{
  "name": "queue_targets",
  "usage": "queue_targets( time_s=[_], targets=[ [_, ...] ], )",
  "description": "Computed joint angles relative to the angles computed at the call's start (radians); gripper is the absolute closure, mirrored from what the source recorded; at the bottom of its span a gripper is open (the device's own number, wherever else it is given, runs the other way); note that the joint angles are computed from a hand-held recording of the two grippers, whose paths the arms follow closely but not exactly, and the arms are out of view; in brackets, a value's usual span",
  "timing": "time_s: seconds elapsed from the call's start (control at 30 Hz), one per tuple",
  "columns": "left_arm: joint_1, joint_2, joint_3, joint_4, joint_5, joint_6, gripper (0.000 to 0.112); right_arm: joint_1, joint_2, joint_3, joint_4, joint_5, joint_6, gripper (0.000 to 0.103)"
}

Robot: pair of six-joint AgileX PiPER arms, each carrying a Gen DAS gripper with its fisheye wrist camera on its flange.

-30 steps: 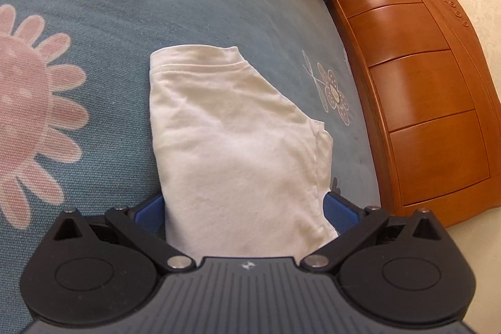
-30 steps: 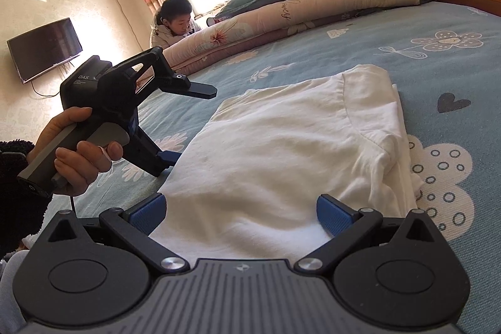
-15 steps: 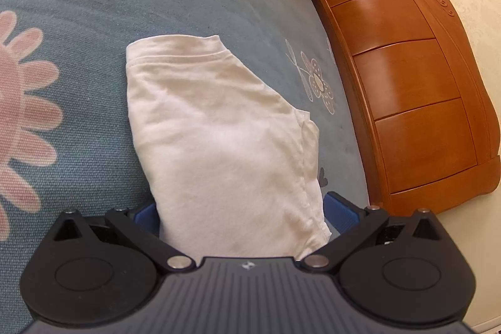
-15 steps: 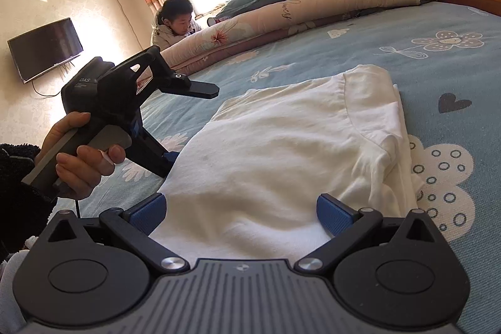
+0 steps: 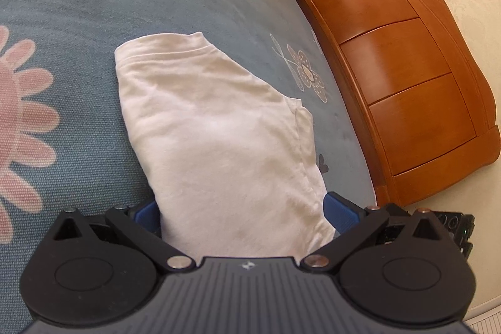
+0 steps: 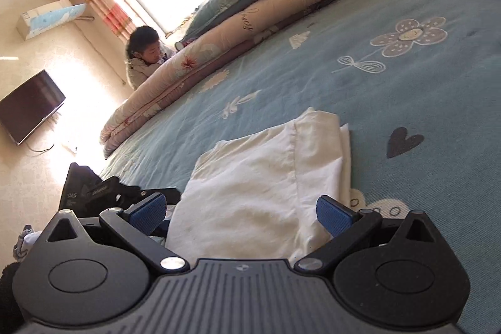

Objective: Fold clothes
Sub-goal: 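Roll both grippers and lower them onto the folded shirt's edge, then close both grippers on the shirt's edge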

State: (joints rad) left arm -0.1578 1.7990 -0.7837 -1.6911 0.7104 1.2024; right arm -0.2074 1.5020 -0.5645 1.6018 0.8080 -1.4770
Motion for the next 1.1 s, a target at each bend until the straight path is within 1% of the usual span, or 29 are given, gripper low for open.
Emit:
queue_targets(
  time_s=[0.03, 0.07, 0.1, 0.2, 0.23, 0.3, 0.33, 0.4, 0.57, 0.67, 0.77, 0.83, 0.93, 1.0, 1.1],
  targets=[
    [0.004, 0.005, -0.004, 0.005, 0.008, -0.002, 0.010, -0.003, 0.047, -0.060, -0.057, -0.027, 0.090, 0.000],
    [0.008, 0.009, -0.007, 0.009, 0.014, -0.006, 0.010, -0.011, 0.107, -0.122, -0.113, -0.026, 0.168, 0.000],
    [0.011, 0.012, -0.009, 0.013, 0.019, -0.009, 0.010, -0.025, 0.171, -0.175, -0.151, 0.009, 0.221, 0.000],
    [0.017, 0.016, -0.012, 0.021, 0.028, -0.010, 0.010, -0.063, 0.354, -0.314, -0.219, 0.152, 0.333, 0.000],
    [0.017, 0.014, -0.010, 0.018, 0.027, -0.004, 0.010, -0.064, 0.390, -0.341, -0.223, 0.162, 0.355, 0.000],
    [0.015, 0.012, -0.005, 0.013, 0.025, 0.007, 0.010, -0.065, 0.418, -0.349, -0.176, 0.169, 0.319, 0.000],
    [0.013, 0.013, -0.006, 0.011, 0.025, 0.008, 0.010, -0.061, 0.425, -0.362, -0.176, 0.167, 0.323, 0.000],
    [0.013, 0.017, -0.011, 0.012, 0.026, 0.001, 0.010, -0.049, 0.445, -0.397, -0.182, 0.167, 0.347, 0.000],
    [0.025, 0.022, -0.015, 0.026, 0.046, 0.009, 0.010, -0.022, 0.512, -0.501, -0.215, 0.203, 0.425, 0.000],
    [0.019, 0.027, -0.017, 0.018, 0.043, 0.012, 0.010, -0.022, 0.526, -0.536, -0.283, 0.247, 0.436, 0.000],
    [0.015, 0.029, -0.020, 0.015, 0.041, 0.014, 0.010, -0.043, 0.531, -0.546, -0.368, 0.333, 0.454, 0.000],
    [0.018, 0.031, -0.022, 0.019, 0.046, 0.013, 0.010, -0.051, 0.517, -0.526, -0.405, 0.369, 0.440, 0.000],
    [0.022, 0.034, -0.025, 0.026, 0.053, 0.013, 0.010, -0.021, 0.515, -0.515, -0.374, 0.339, 0.395, 0.000],
    [0.025, 0.036, -0.027, 0.030, 0.058, 0.013, 0.010, 0.009, 0.540, -0.558, -0.352, 0.321, 0.435, 0.000],
    [0.028, 0.038, -0.028, 0.036, 0.064, 0.015, 0.010, 0.039, 0.571, -0.639, -0.394, 0.322, 0.514, 0.000]
  ],
)
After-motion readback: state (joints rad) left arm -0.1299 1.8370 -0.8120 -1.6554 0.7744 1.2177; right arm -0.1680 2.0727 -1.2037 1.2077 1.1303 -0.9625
